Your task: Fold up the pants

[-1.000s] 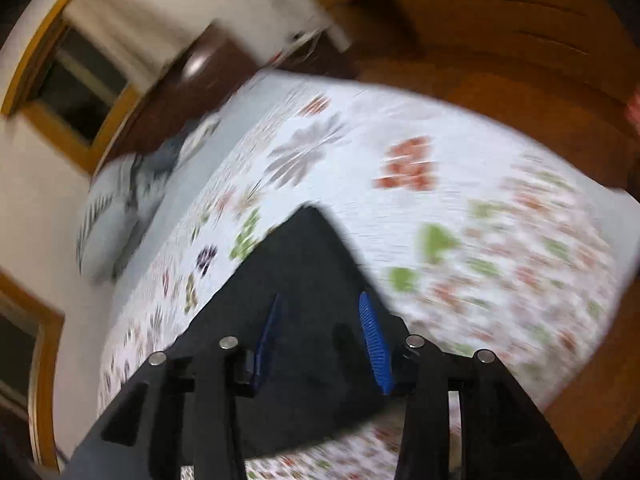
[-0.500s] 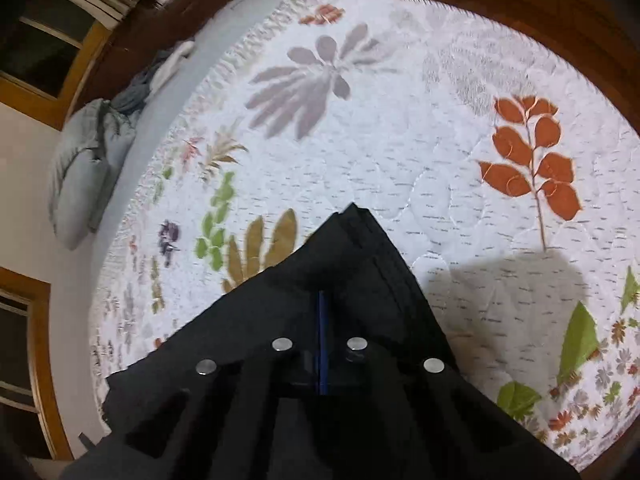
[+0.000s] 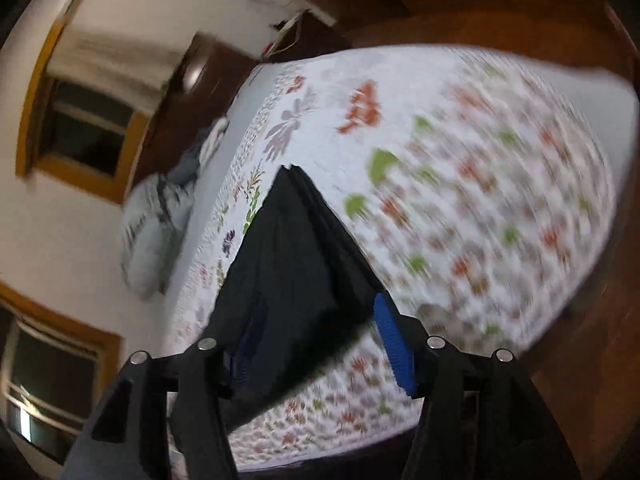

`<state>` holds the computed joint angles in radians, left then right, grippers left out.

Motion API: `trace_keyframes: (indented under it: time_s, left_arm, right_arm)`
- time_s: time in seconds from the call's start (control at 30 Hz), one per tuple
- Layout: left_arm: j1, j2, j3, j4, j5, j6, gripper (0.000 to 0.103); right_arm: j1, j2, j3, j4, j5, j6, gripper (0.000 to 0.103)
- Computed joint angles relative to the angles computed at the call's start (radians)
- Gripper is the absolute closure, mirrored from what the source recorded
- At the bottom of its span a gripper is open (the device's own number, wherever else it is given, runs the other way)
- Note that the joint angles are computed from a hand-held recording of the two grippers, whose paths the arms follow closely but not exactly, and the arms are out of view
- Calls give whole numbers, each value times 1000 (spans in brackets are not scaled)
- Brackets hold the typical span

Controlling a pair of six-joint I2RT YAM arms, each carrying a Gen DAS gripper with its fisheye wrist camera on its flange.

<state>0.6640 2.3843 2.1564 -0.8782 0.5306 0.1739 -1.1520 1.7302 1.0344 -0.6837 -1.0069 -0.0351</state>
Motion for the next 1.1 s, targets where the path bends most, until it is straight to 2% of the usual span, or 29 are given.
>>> trace_keyframes:
  time_s: [0.07,0.2,0.33,0.4,0.47,0.57,0.7,0.73,0.8,0.97,1.07,1.1]
  left_arm:
    - [-2,47,72,-71,-2,9,12]
    - [-8,104,161,-139,-5,-12,11]
    - [-38,87,123,-103,-58,-33,5]
    - [-50,89,120,-95,-73,-46,4]
    - [-60,98,130,-101,-86,-55,4]
    - [-54,107,144,-106,-71,-71,4]
    - [-41,92,111,-78,-30,-94,4]
    - [-36,83,92,-69,-22,-95,3]
    - [-35,75,74,-60,-14,-99,3]
    - [-36,33,-2,-15,-4,-103,3]
    - [-36,32,-6,-15,-7,-109,3]
    - [-36,35,-2,-19,-8,-107,3]
  right_arm:
    - [-26,17,-53,50,-56,30,40]
    - [-7,45,-114,205,-115,151,40]
    - [26,64,-135,308,-117,229,35]
    - [49,70,-149,379,-100,285,28]
    - [78,68,-169,481,-94,366,21]
    - [113,58,-205,622,-80,465,18]
    - [129,47,-255,789,-122,555,27]
    - [136,47,-263,810,-122,565,27]
    - [137,87,-248,810,-123,557,36]
    - [142,102,-272,913,-154,611,36]
    - [146,148,-261,939,-145,622,48]
    - [142,155,-266,966,-152,647,49]
